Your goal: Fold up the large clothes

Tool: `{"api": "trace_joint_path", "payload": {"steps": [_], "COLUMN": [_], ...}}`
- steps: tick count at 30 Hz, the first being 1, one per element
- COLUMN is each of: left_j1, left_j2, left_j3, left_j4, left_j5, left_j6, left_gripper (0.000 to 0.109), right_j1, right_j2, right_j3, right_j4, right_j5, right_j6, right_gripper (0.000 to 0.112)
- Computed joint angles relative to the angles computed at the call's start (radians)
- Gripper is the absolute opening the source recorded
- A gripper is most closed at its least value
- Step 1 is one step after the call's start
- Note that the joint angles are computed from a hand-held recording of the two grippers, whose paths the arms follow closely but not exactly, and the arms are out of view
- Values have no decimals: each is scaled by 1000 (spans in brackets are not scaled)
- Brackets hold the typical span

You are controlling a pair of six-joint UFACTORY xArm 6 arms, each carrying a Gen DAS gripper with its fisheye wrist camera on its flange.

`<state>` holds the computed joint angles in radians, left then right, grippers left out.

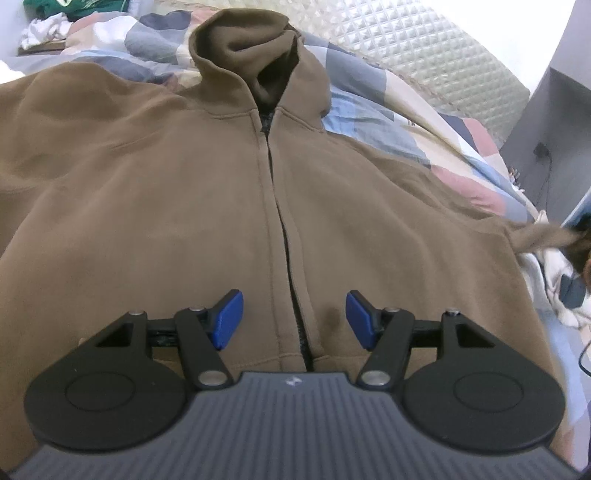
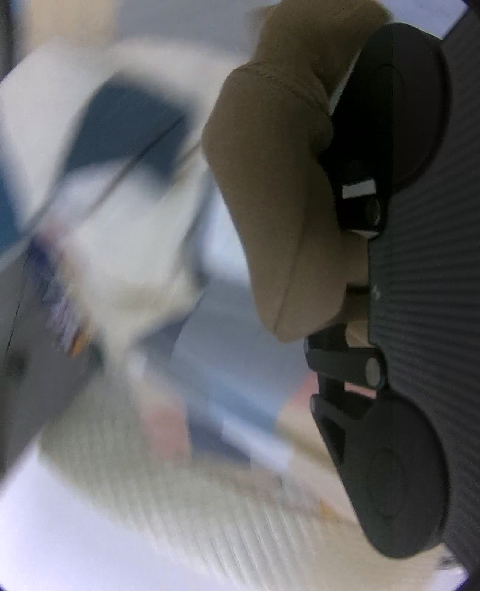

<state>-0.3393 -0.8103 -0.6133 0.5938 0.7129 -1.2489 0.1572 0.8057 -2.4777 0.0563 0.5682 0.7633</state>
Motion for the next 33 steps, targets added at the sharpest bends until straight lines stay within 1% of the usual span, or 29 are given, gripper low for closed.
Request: {"api": "trace_joint_path", "payload": {"steps": [1, 2, 3, 4, 6, 7, 8, 9, 11, 12, 13, 14, 15, 16, 18, 19, 20, 21, 22, 23, 24, 25, 26, 27, 29, 30, 31, 32, 33], "left_j1": [0, 0, -6, -13, -22, -29, -39, -49, -63, -65, -66, -66, -65, -64, -61, -61, -59, -61, -61, -61, -65, -66, -66, -64, -60, -59, -56, -53, -55], "left_j2": [-3, -6, -14, -19, -20, -19, -16, -15, -12, -13, -14, -17, -21, -24, -28, -27, -27, -25, -24, -24, -21, -20, -18, -17, -15, -15, -17, -19, -17], "left_j3": [-2, -3, -3, -4, -8, -11, -16, -18, -23, -22, -21, -19, -16, -14, -9, -8, -8, -9, -10, -10, -13, -13, -14, -15, -18, -20, -22, -24, -25], "left_j4": [0, 2, 5, 6, 7, 11, 21, 31, 43, 43, 43, 41, 40, 40, 39, 40, 41, 47, 48, 47, 52, 53, 50, 48, 42, 37, 32, 24, 28], "left_j5": [5, 11, 20, 31, 46, 55, 67, 79, 95, 97, 98, 99, 99, 100, 98, 98, 96, 98, 100, 100, 103, 106, 108, 109, 110, 111, 112, 112, 115], "left_j6": [-3, -12, -24, -35, -45, -49, -57, -68, -84, -89, -96, -99, -103, -107, -115, -121, -123, -130, -132, -133, -144, -150, -151, -147, -135, -128, -121, -113, -120], "left_gripper": [67, 67, 67, 67, 67, 67, 67, 67, 67, 67, 67, 67, 67, 67, 67, 67, 67, 67, 67, 67, 67, 67, 67, 67, 67, 67, 67, 67, 67], "right_j1": [5, 12, 19, 25, 30, 26, 17, 4, -30, -46, -55, -58, -54, -47, -33, -26, -21, -21, -17, -22, -46, -70, -89, -110, -136, -144, -158, -170, -177], "right_j2": [-15, -54, -87, -120, -203, -243, -277, -306, -344, -359, -370, -386, -404, -412, -429, -432, -437, -435, -437, -437, -441, -434, -426, -418, -404, -386, -370, -356, -333], "right_j3": [14, 71, 117, 165, 294, 365, 439, 506, 626, 686, 734, 793, 845, 876, 900, 897, 896, 893, 901, 914, 930, 932, 924, 913, 884, 850, 807, 750, 678], "right_j4": [41, 107, 187, 277, 474, 529, 552, 551, 523, 551, 612, 714, 819, 923, 1133, 1237, 1311, 1343, 1333, 1281, 1187, 1085, 1011, 907, 697, 593, 488, 384, 304], "right_j5": [-83, -164, -231, -279, -325, -334, -337, -328, -287, -263, -259, -276, -306, -338, -382, -415, -456, -502, -559, -593, -585, -544, -501, -446, -378, -346, -292, -215, -147], "right_j6": [-105, -209, -314, -419, -620, -676, -689, -661, -517, -460, -445, -464, -506, -566, -723, -776, -788, -762, -711, -641, -558, -470, -411, -348, -251, -202, -165, -139, -134], "right_gripper": [30, 30, 30, 30, 35, 40, 46, 49, 51, 51, 52, 58, 66, 79, 79, 81, 82, 82, 83, 84, 84, 84, 83, 81, 63, 59, 42, 30, 29]}}
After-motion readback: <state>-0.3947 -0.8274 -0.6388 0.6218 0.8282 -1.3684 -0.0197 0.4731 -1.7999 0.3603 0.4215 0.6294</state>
